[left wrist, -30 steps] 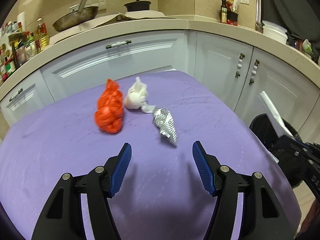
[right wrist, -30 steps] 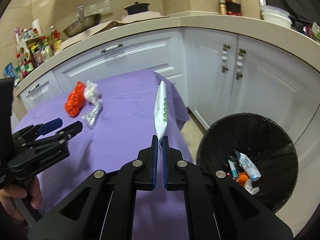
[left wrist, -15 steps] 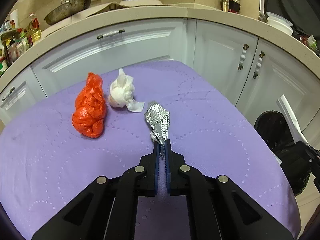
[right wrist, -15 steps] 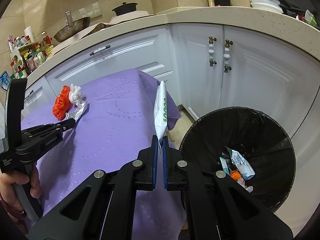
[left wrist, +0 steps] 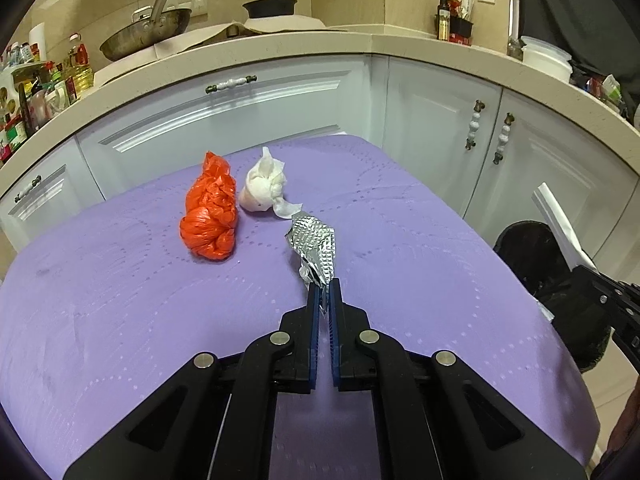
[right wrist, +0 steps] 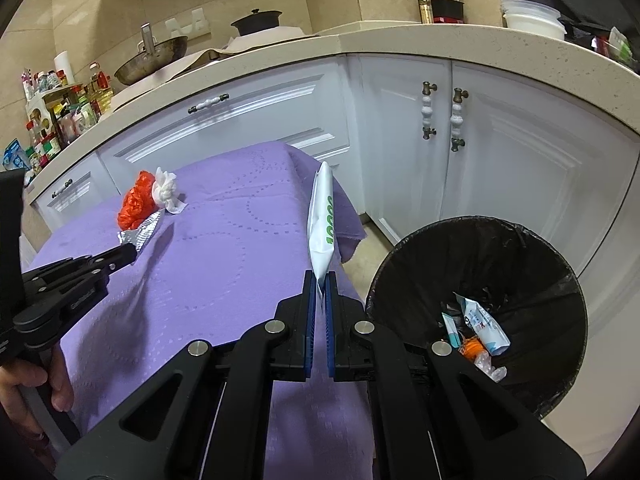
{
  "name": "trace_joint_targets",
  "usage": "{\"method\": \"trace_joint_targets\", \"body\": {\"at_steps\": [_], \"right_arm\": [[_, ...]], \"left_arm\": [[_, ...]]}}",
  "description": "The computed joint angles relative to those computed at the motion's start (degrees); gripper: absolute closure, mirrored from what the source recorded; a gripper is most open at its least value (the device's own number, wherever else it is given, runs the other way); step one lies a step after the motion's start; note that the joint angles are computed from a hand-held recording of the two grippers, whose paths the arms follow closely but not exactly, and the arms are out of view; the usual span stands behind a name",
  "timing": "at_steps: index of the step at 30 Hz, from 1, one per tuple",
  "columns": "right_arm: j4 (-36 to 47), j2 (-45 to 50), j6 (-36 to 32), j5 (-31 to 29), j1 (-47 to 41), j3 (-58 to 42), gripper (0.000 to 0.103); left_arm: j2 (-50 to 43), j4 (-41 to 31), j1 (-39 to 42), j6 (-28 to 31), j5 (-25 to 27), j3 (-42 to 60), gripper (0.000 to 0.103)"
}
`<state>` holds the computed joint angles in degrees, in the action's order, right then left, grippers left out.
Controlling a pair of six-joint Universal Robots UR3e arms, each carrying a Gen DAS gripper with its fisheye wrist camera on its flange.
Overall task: Collect trash
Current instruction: 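Carry the white tube and silver foil over the bin with both tools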
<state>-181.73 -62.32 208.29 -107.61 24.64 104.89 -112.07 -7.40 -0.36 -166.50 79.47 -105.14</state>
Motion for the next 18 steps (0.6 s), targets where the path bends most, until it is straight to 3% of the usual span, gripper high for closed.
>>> {"method": "trace_joint_targets", "body": {"at_steps": [18], "right_arm": [[-1.35,-9.58,3.14,-6.08,1.57,11.21,0.098]], "left_arm": [[8.12,2.65,-2.91,0.67,-4.11,-7.51,0.098]]}}
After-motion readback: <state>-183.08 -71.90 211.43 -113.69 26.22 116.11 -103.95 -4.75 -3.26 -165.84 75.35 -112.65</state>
